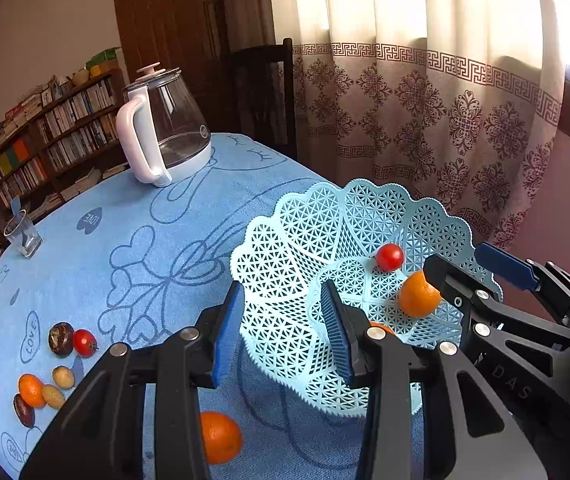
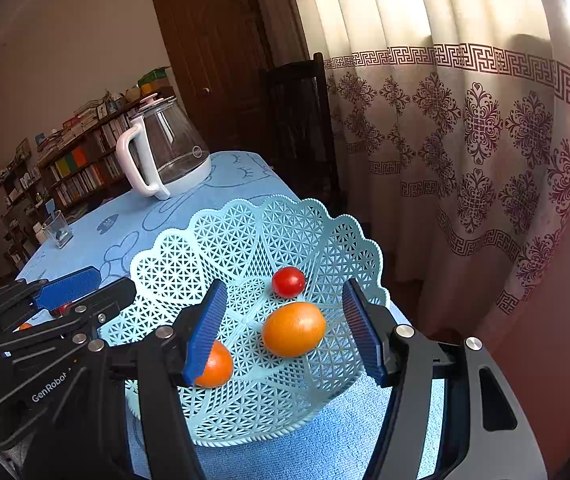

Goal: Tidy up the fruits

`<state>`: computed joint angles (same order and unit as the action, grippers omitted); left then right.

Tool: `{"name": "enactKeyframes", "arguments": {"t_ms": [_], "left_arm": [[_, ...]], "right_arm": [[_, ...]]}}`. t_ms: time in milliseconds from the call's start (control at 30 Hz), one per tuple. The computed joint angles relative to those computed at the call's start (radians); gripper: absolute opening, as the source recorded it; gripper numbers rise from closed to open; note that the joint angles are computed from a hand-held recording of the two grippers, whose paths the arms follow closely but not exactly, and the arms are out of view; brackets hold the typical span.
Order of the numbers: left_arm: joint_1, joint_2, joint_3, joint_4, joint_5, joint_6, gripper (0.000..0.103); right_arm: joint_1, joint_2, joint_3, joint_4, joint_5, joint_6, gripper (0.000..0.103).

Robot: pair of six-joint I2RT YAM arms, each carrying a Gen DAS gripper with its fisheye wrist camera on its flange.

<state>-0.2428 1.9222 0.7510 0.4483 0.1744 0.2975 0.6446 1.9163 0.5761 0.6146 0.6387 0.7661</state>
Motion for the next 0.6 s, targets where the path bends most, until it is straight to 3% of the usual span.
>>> {"name": "enactKeyframes", "arguments": {"t_ms": [333,600], "left_arm": [[0.075,0.006,0.022,-0.014,0.033,-0.032,0.057],[0.219,0.047,0.050,-0.077,0.089,-0.024,0.062]], "right_arm": [[-0.002,0.022,0.012,-0.001,-0.014,0.006,0.062],[-0.002,0.027,0.011,0.002,-0.021,0.009,0.062]]}}
